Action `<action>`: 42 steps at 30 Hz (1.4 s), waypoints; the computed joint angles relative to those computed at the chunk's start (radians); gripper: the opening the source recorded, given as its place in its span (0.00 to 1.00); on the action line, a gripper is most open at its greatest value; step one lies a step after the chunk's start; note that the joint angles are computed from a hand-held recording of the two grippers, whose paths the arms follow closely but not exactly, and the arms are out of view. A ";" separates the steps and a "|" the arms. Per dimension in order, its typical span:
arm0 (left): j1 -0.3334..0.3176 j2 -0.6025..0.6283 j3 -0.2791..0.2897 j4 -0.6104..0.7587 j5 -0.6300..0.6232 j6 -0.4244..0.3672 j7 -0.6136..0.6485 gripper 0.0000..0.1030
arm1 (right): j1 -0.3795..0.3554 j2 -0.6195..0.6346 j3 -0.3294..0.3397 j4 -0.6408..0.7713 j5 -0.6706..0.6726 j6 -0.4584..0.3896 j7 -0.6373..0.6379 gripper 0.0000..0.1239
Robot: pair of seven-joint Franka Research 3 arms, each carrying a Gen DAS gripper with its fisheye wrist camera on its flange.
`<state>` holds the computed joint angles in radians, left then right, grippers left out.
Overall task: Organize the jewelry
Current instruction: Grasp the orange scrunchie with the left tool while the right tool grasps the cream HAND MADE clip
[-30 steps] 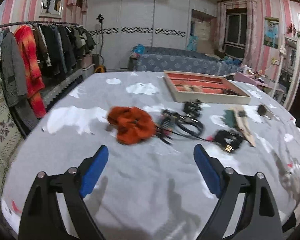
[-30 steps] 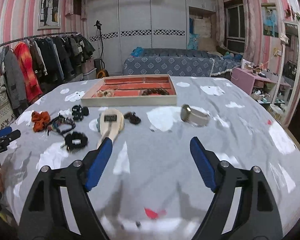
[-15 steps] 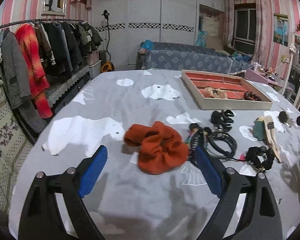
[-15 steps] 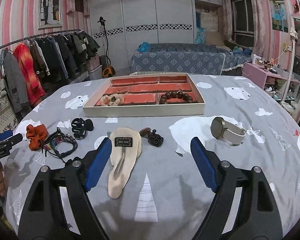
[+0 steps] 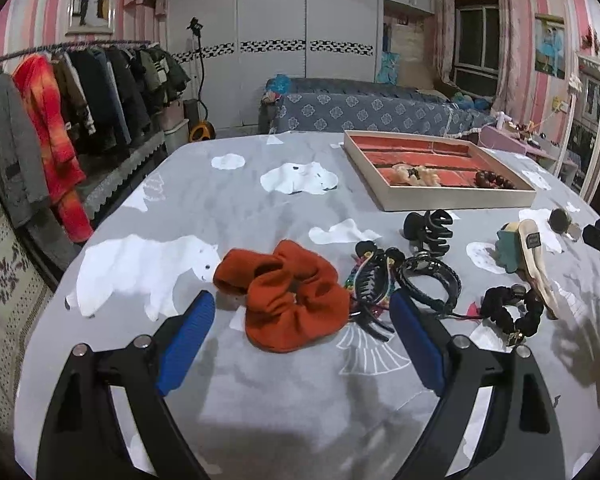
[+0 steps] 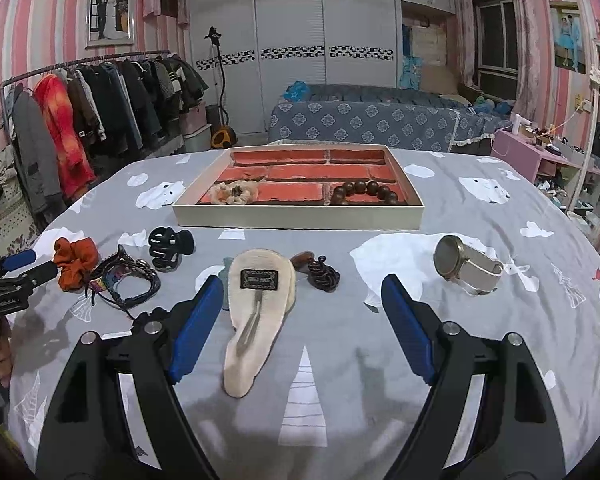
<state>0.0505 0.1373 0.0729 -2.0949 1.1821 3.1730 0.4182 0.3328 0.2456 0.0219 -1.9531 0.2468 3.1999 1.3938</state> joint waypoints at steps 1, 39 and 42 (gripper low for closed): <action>-0.003 0.001 0.002 0.005 0.007 -0.004 -0.005 0.85 | -0.002 0.001 0.002 0.002 0.000 -0.003 -0.002 0.65; 0.180 0.177 -0.249 0.110 -1.024 -0.150 0.956 0.18 | 0.028 0.296 -0.015 0.442 -0.180 -0.417 0.152 0.41; 0.140 0.157 -0.204 0.084 -1.018 -0.117 0.934 0.17 | 0.011 0.270 0.008 0.402 -0.143 -0.381 0.116 0.40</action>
<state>0.1905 0.2938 -0.1308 -2.0109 0.1642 3.0564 1.3526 0.3435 0.5158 0.0295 -1.5514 0.1041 2.8191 1.5102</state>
